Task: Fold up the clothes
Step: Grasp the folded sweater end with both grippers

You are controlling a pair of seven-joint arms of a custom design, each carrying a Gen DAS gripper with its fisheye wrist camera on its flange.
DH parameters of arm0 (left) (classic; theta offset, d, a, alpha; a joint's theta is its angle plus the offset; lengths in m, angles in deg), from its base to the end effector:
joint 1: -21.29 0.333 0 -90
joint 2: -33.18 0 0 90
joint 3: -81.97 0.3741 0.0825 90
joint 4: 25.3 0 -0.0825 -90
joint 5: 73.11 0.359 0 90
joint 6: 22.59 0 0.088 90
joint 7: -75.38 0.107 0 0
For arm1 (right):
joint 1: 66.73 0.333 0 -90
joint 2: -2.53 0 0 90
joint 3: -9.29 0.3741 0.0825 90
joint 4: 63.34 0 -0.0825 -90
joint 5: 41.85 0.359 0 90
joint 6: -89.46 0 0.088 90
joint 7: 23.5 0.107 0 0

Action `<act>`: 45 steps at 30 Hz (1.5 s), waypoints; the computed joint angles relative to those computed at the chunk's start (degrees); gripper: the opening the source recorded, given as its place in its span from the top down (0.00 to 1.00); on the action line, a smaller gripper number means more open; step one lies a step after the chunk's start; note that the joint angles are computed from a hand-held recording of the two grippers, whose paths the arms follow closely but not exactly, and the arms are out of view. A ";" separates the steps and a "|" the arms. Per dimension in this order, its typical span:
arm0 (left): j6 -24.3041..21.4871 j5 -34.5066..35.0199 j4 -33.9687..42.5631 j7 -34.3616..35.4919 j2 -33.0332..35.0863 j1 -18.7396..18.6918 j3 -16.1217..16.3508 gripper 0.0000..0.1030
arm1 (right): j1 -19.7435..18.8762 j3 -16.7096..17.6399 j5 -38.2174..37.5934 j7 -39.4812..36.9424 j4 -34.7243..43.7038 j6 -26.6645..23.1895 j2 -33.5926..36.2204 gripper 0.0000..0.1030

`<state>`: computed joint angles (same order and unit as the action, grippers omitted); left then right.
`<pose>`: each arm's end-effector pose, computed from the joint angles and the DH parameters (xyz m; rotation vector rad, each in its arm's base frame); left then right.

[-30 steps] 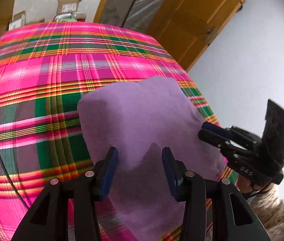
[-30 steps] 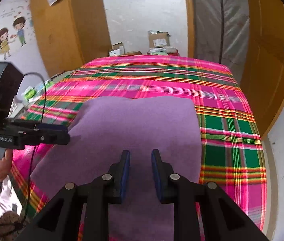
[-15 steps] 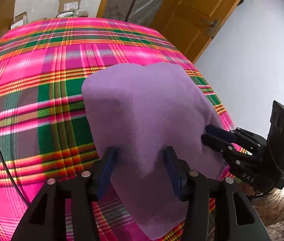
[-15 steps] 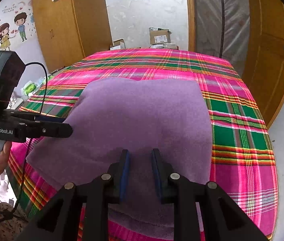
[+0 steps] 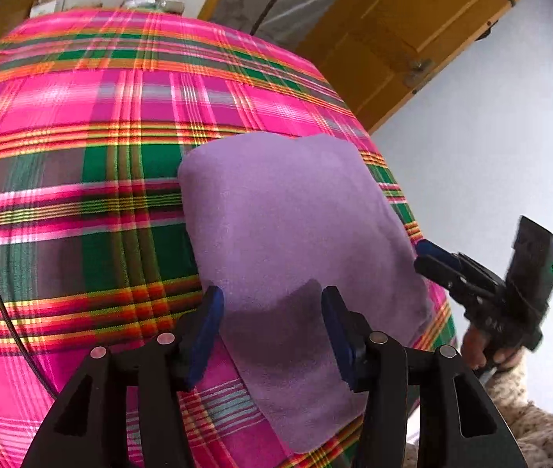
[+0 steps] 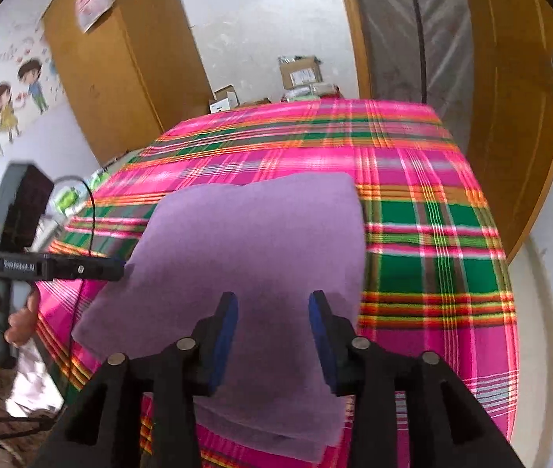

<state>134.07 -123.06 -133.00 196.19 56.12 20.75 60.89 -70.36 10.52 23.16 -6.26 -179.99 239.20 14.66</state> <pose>0.6370 -0.1886 0.4173 1.8800 -2.1059 1.1073 0.6018 -0.0460 0.4424 -1.9164 1.3936 -0.2715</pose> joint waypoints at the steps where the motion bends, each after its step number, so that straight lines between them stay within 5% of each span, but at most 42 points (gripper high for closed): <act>1: -2.12 -0.32 0.76 0.24 0.42 0.76 -0.30 0.44 | -0.38 -0.63 -1.96 2.73 1.34 -2.20 0.91 0.58; 9: -14.05 -3.56 6.13 0.81 3.35 3.25 0.42 0.37 | -7.45 -1.10 -7.81 17.50 13.88 -22.42 9.27 0.50; 19: -23.86 -6.79 11.43 1.38 7.22 5.24 1.53 0.33 | -12.00 0.99 -12.30 26.85 26.99 -35.86 19.11 0.45; 45: -33.23 -9.26 14.06 0.77 9.66 7.67 2.56 0.26 | -14.40 5.66 -15.64 31.31 43.80 -53.44 29.90 0.40</act>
